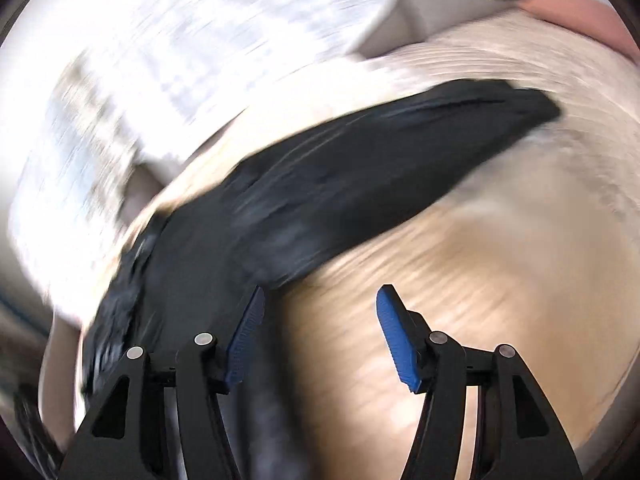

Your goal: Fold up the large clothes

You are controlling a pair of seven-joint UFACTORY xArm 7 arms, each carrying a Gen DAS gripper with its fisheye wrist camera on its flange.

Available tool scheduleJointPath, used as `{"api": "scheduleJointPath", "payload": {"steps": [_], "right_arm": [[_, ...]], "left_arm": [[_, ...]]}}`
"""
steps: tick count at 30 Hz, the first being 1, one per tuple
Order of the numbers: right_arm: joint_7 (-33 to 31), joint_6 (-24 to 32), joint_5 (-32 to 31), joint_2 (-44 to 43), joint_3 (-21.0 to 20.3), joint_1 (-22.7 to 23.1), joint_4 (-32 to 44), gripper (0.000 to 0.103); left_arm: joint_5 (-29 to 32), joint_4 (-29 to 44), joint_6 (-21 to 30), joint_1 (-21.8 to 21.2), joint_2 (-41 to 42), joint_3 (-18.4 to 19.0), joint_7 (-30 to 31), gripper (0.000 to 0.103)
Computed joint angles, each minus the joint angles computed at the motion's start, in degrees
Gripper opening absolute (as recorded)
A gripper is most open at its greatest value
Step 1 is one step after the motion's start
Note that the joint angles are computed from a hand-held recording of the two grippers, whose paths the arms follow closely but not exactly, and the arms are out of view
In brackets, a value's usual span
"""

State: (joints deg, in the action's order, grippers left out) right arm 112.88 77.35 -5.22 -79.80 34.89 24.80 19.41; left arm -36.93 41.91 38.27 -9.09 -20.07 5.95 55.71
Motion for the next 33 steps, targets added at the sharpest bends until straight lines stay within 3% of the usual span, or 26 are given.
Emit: {"api": "scheduleJointPath", "payload": {"steps": [4, 6, 10, 13, 15, 16, 19, 27, 33], "right_arm": [[1.6, 11.4, -1.7, -19.2, -2.6, 4.6, -8.0, 0.060], [0.5, 15.8, -2.8, -26.1, -4.2, 4.3, -10.4, 0.060], [-3.0, 19.0, -5.8, -37.3, -5.7, 3.1, -14.8, 0.060], [-5.4, 18.2, -10.9, -37.1, -11.5, 0.3, -15.8, 0.059], [-7.7, 18.0, -11.7, -34.3, -15.3, -3.9, -14.8, 0.028], [-8.6, 17.2, -12.3, -34.0, -17.2, -5.6, -14.6, 0.005], [-11.5, 12.3, -13.1, -27.6, -16.8, -9.5, -10.9, 0.003], [-22.3, -18.1, -16.4, 3.6, -14.3, -19.5, 6.6, 0.003], [-27.8, -37.5, -15.1, 29.8, -7.9, -24.3, 18.2, 0.003]], "left_arm": [[-1.5, -0.1, -2.0, -0.5, 1.3, 0.1, 1.2, 0.066], [-1.9, -0.3, -2.9, -0.5, 1.6, -0.1, 1.8, 0.067], [-3.2, -1.6, -5.5, -1.1, 1.4, -0.3, 3.6, 0.070], [-3.5, -2.6, -7.7, -1.7, 1.2, -0.6, 4.3, 0.072], [-3.3, -2.6, -8.3, -2.0, 1.3, -0.7, 4.0, 0.074], [-3.2, -2.6, -8.4, -2.1, 1.4, -0.6, 3.9, 0.074], [-3.2, -2.4, -8.1, -2.4, 1.5, -0.3, 3.9, 0.074], [-1.5, -0.7, -4.8, -1.5, 1.5, -0.4, 1.2, 0.074], [-4.5, 0.9, -0.9, -1.1, -0.1, 1.0, 2.0, 0.074]]}}
